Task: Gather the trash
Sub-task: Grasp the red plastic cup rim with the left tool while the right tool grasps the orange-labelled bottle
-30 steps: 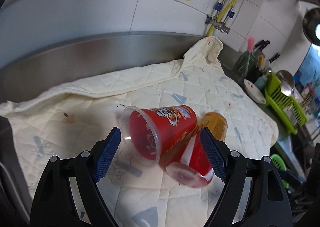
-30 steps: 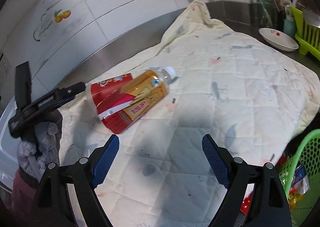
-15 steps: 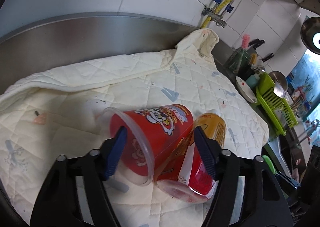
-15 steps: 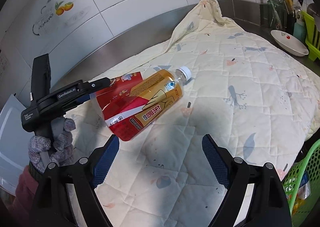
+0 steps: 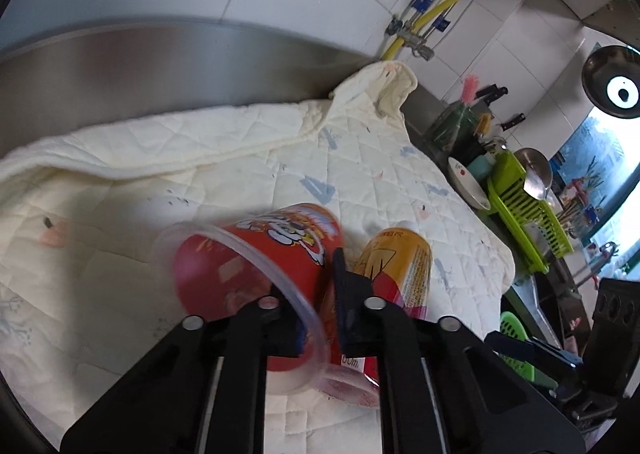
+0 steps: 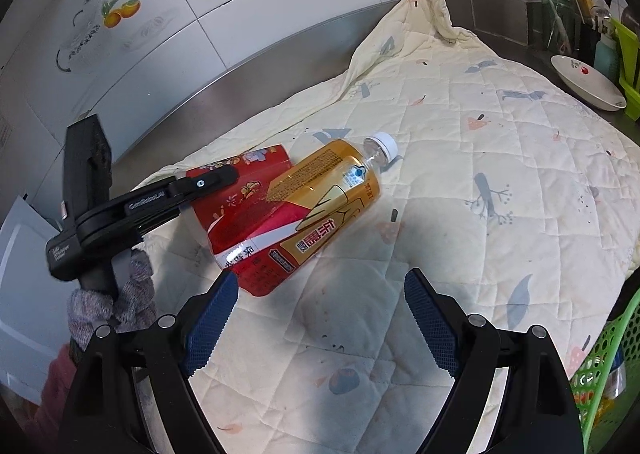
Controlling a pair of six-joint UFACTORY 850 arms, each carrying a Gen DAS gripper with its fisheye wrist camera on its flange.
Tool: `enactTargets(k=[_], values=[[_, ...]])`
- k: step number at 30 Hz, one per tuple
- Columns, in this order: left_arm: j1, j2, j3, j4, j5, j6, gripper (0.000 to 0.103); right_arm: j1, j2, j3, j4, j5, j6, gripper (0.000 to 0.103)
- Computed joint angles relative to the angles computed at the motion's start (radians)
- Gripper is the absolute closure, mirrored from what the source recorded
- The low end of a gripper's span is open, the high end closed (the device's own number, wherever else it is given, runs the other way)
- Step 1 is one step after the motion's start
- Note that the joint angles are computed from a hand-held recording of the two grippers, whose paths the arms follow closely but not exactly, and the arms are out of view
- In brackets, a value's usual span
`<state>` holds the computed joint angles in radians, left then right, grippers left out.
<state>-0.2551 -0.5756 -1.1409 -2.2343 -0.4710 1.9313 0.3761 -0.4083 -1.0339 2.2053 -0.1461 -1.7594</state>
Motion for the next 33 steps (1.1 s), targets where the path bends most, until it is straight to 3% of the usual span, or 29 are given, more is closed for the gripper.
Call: enactTargets(k=[4, 12, 16, 27, 33], values=[[0.000, 0.028, 0.028, -0.075, 0.020, 0.082, 0.099, -0.005, -0.023, -0.035, -0.145, -0.016, 0.185, 0.020], [0.018, 0.070, 0.088, -0.159, -0.012, 0.164, 0.099, -0.043, -0.129, -0.172, -0.542, -0.110, 0.754, 0.020], [0.017, 0.085, 0.108, -0.192, -0.015, 0.209, 0.099, -0.048, -0.182, -0.236, -0.657, -0.126, 0.920, 0.020], [0.020, 0.106, 0.138, -0.248, -0.029, 0.269, 0.099, -0.057, -0.299, -0.347, -0.688, -0.210, 1.104, 0.019], [0.021, 0.106, 0.141, -0.238, -0.031, 0.263, 0.099, -0.067, -0.324, -0.351, -0.593, -0.241, 1.056, 0.019]])
